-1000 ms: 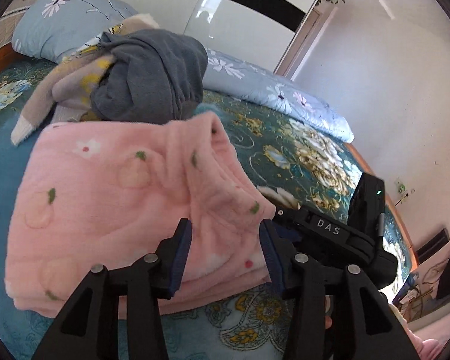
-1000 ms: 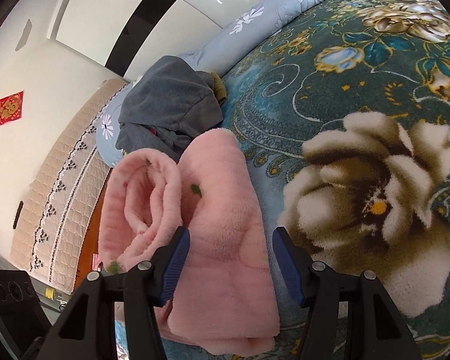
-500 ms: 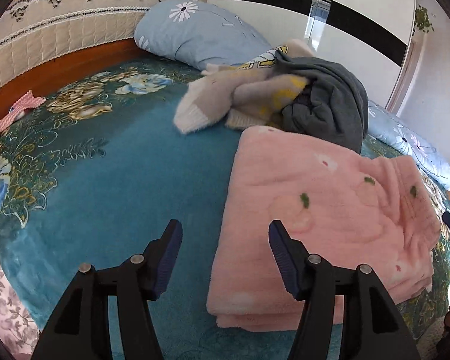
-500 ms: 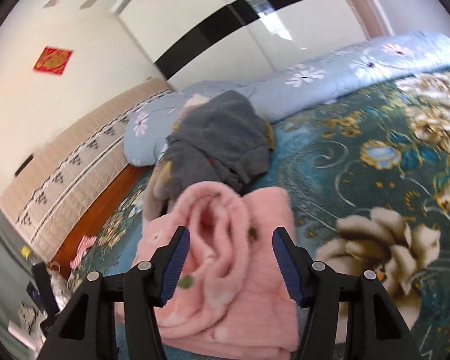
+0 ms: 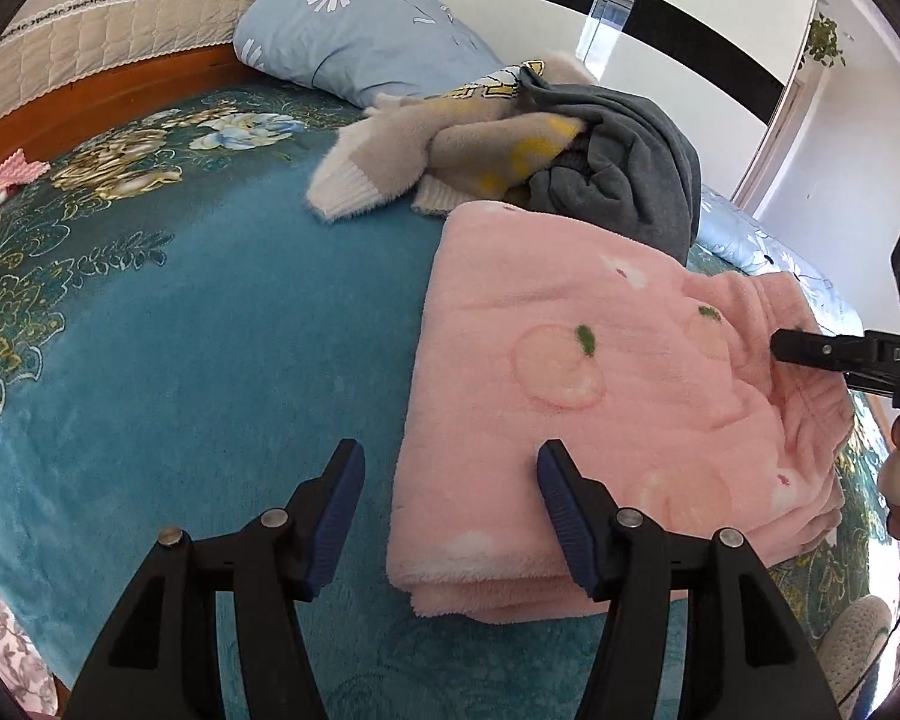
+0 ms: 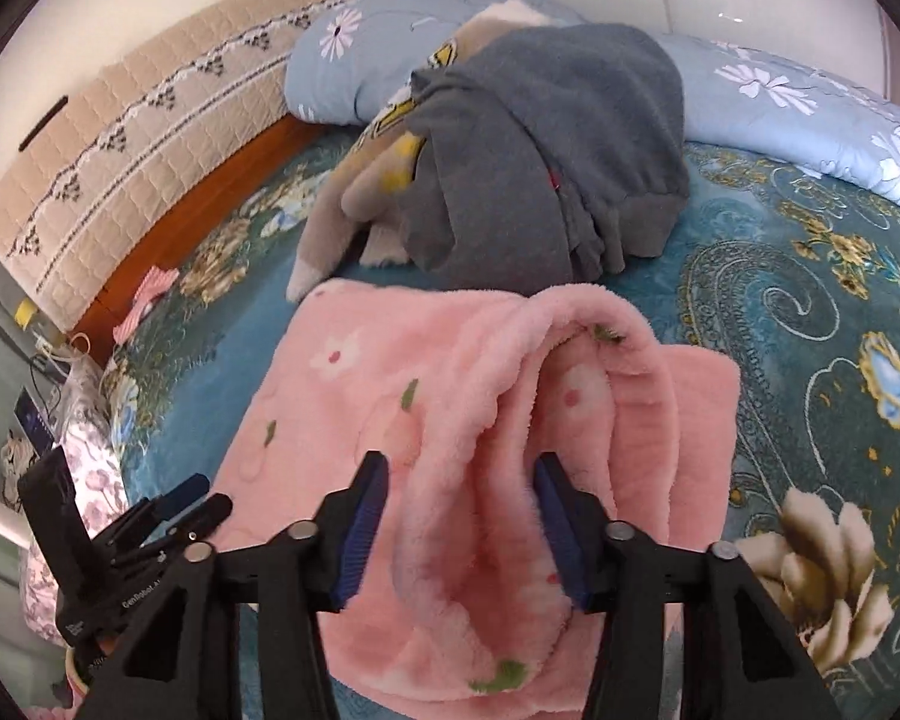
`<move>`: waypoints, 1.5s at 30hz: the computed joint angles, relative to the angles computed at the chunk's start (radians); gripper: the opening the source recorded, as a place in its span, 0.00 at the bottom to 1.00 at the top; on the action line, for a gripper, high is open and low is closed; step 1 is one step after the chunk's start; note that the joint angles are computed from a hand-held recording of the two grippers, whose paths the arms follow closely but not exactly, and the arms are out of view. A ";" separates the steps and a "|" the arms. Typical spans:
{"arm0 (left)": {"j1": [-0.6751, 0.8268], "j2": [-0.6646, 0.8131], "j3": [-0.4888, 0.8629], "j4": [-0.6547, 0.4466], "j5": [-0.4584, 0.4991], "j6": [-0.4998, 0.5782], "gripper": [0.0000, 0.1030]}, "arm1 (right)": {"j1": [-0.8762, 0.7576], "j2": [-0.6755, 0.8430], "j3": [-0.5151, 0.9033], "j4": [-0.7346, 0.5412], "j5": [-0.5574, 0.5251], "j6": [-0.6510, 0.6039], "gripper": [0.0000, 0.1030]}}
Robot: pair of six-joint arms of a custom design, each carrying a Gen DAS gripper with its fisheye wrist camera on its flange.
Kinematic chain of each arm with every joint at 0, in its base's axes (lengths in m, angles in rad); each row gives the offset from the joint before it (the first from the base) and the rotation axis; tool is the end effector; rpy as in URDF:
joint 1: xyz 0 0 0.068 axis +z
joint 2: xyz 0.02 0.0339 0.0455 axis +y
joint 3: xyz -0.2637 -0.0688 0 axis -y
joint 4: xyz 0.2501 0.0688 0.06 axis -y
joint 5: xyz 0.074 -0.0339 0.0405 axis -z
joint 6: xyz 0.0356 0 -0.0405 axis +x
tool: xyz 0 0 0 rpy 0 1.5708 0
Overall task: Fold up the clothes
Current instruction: 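Grasp the rolled jacket with the right gripper and fold it onto the stack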
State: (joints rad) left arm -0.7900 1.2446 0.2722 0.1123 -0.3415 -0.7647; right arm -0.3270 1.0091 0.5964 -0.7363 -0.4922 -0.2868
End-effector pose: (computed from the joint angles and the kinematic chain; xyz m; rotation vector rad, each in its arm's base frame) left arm 0.1465 -0.1309 0.1089 -0.1225 2.3879 -0.3278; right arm 0.1719 -0.0406 0.1952 -0.0862 2.5639 0.4477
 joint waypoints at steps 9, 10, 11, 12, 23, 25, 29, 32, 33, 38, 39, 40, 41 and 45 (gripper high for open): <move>0.016 -0.026 -0.030 0.041 0.072 0.021 0.60 | -0.376 0.068 0.132 -0.229 -0.327 -0.191 0.12; 0.016 -0.025 -0.032 0.053 0.083 0.028 0.60 | -0.407 0.072 0.138 -0.245 -0.326 -0.218 0.12; 0.014 -0.018 -0.030 0.057 0.086 0.031 0.61 | -0.419 0.076 0.129 -0.240 -0.308 -0.227 0.12; 0.011 -0.006 -0.024 0.055 0.082 0.030 0.61 | -0.422 0.083 0.114 -0.226 -0.283 -0.227 0.12; 0.061 0.016 -0.041 0.081 0.131 0.018 0.63 | -0.574 0.186 0.062 -0.240 -0.358 -0.386 0.44; 0.051 0.004 -0.041 0.078 0.113 0.019 0.63 | -0.650 0.224 0.088 -0.314 -0.382 -0.469 0.57; 0.021 -0.036 -0.029 0.049 0.064 0.030 0.63 | -0.720 0.414 0.116 -0.406 -0.399 -0.577 0.57; 0.014 -0.007 -0.007 0.042 0.058 0.040 0.63 | -0.714 0.509 0.115 -0.407 -0.419 -0.601 0.58; 0.015 0.017 0.001 0.043 0.063 0.038 0.63 | -0.708 0.536 0.115 -0.404 -0.428 -0.606 0.60; 0.018 0.086 0.033 0.037 0.073 0.032 0.63 | -0.692 0.638 0.141 -0.425 -0.484 -0.644 0.62; 0.017 0.092 0.039 0.033 0.072 0.032 0.63 | -0.686 0.657 0.155 -0.445 -0.498 -0.657 0.62; 0.016 0.097 0.045 0.029 0.070 0.033 0.63 | -0.678 0.668 0.169 -0.460 -0.510 -0.663 0.62; 0.015 0.101 0.049 0.026 0.068 0.033 0.63 | -0.665 0.666 0.177 -0.458 -0.517 -0.652 0.63; 0.007 0.104 0.052 0.022 0.060 0.029 0.63 | -0.578 0.603 0.148 -0.298 -0.509 -0.471 0.65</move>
